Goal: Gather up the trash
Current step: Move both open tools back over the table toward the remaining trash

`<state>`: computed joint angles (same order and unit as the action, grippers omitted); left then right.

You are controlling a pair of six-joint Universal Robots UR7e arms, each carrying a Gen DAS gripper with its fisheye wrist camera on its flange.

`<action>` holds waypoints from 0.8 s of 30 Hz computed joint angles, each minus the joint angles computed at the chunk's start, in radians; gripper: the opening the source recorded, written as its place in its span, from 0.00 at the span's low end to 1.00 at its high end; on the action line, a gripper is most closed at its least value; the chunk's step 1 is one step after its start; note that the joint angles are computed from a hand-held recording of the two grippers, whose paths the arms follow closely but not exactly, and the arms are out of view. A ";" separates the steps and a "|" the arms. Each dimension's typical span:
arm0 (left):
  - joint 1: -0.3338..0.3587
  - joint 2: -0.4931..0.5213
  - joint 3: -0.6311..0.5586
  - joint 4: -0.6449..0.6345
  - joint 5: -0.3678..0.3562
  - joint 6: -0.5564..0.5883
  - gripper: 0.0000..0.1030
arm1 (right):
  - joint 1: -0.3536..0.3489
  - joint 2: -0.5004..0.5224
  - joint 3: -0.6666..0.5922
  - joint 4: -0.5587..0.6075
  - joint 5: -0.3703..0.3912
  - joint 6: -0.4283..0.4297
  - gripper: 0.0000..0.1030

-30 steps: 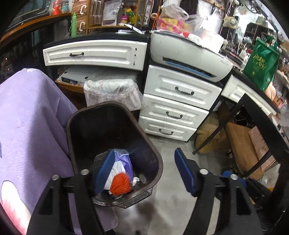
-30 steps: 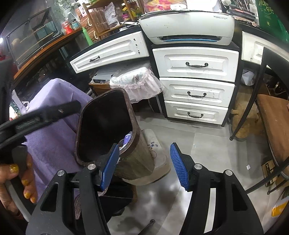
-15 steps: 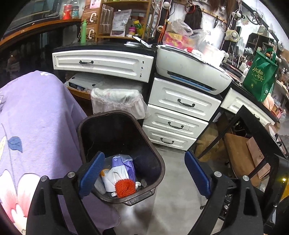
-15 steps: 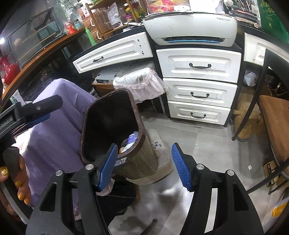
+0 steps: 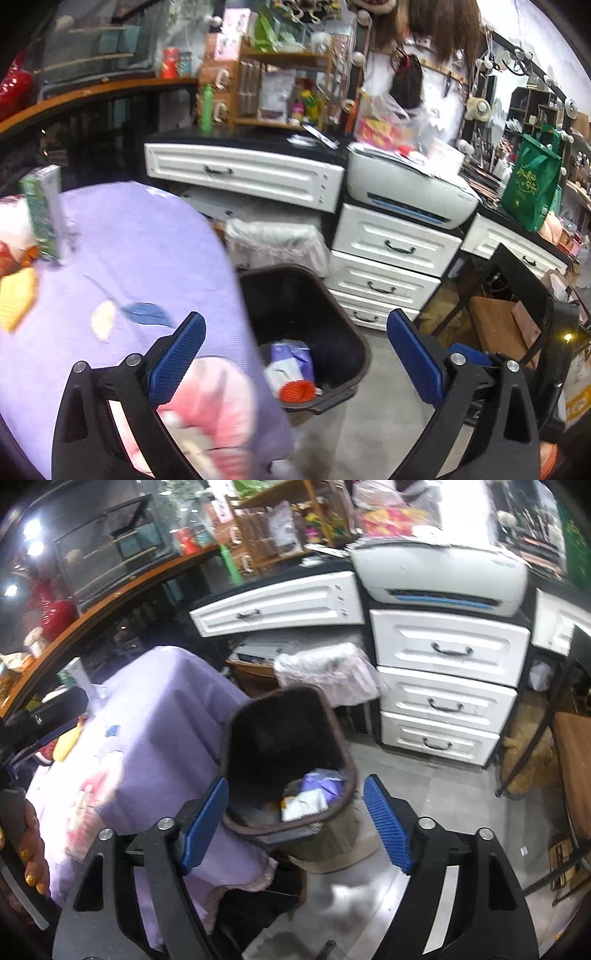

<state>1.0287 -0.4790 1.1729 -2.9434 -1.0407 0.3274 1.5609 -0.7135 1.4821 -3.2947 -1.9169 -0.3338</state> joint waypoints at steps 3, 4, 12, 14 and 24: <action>0.005 -0.033 0.032 -0.045 0.027 0.020 0.94 | 0.025 0.013 -0.017 0.003 0.020 -0.026 0.78; 0.007 -0.042 0.042 -0.059 0.036 0.025 0.94 | 0.034 0.019 -0.025 0.009 0.028 -0.034 0.78; 0.031 -0.123 0.118 -0.154 0.120 0.045 0.94 | 0.105 0.082 -0.114 0.074 0.084 -0.101 0.78; 0.039 -0.146 0.141 -0.174 0.142 0.053 0.94 | 0.123 0.102 -0.141 0.096 0.099 -0.118 0.79; 0.082 -0.234 0.194 -0.240 0.220 0.057 0.94 | 0.196 0.210 -0.300 0.237 0.147 -0.140 0.80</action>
